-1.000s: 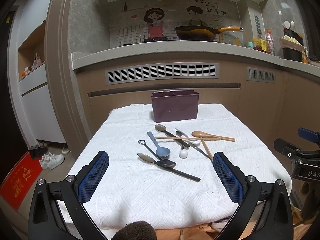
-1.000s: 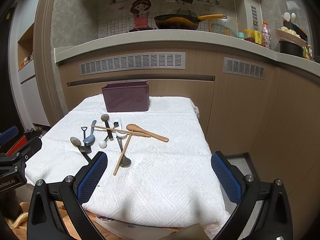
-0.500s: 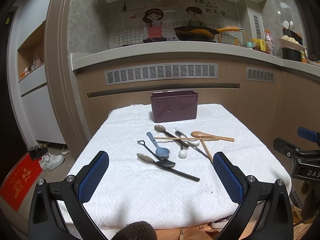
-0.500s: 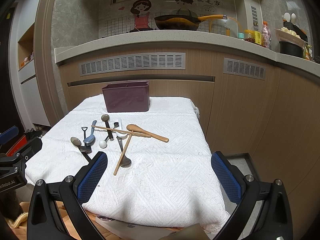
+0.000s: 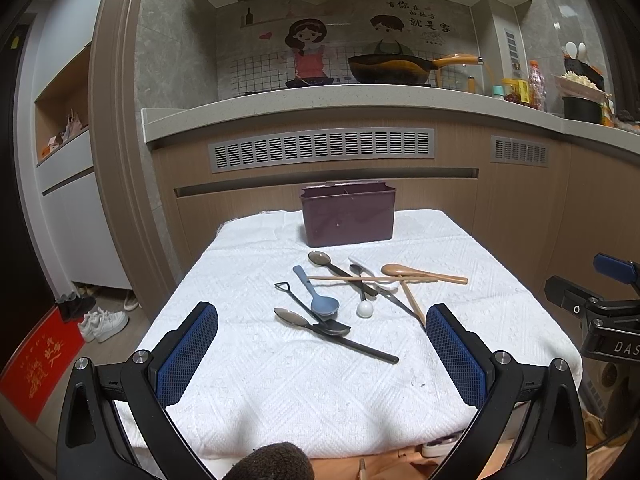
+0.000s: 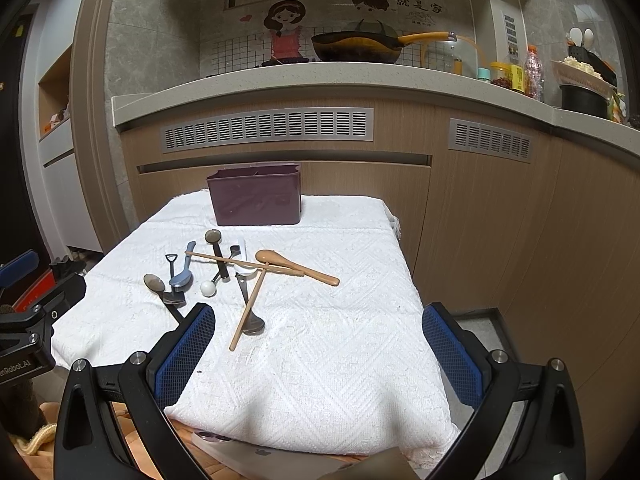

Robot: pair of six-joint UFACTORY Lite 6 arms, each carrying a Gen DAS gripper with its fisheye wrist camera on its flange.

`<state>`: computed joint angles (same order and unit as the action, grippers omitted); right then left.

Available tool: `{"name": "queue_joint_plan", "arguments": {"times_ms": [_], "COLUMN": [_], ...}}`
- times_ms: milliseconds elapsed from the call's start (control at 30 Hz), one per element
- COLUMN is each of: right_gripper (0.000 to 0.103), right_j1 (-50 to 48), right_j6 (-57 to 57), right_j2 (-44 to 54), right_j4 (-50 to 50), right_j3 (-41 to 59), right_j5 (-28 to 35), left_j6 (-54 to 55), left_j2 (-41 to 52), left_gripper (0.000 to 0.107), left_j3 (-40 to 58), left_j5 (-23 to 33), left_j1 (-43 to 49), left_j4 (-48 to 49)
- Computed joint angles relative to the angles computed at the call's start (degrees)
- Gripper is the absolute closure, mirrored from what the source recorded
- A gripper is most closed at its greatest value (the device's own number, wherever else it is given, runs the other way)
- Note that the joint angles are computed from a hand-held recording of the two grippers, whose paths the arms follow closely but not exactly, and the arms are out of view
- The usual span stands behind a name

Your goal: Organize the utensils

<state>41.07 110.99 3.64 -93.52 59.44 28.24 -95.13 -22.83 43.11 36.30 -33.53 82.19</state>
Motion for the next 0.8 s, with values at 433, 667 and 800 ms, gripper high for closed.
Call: {"name": "queue_joint_plan", "arguments": {"times_ms": [433,667,800], "right_gripper": [0.000,0.000,0.000], "right_j1": [-0.1,-0.1,-0.2], "right_j6": [0.1,0.1,0.2], "right_j2": [-0.1,0.0,-0.1], "right_j4": [-0.2,-0.1,-0.3], "right_j3": [-0.1,-0.1,-0.2], "right_j5": [-0.2,-0.2,-0.2], "left_j6": [-0.3,-0.5,-0.6], "left_j2": [0.0,-0.1,-0.1], "left_gripper": [0.004,0.004,0.004], "left_j3": [-0.1,-0.3,-0.4], "left_j5": [0.2,0.0,0.1], "left_j1": [-0.2,0.0,-0.1], "left_j4": [0.1,0.4,0.4]}}
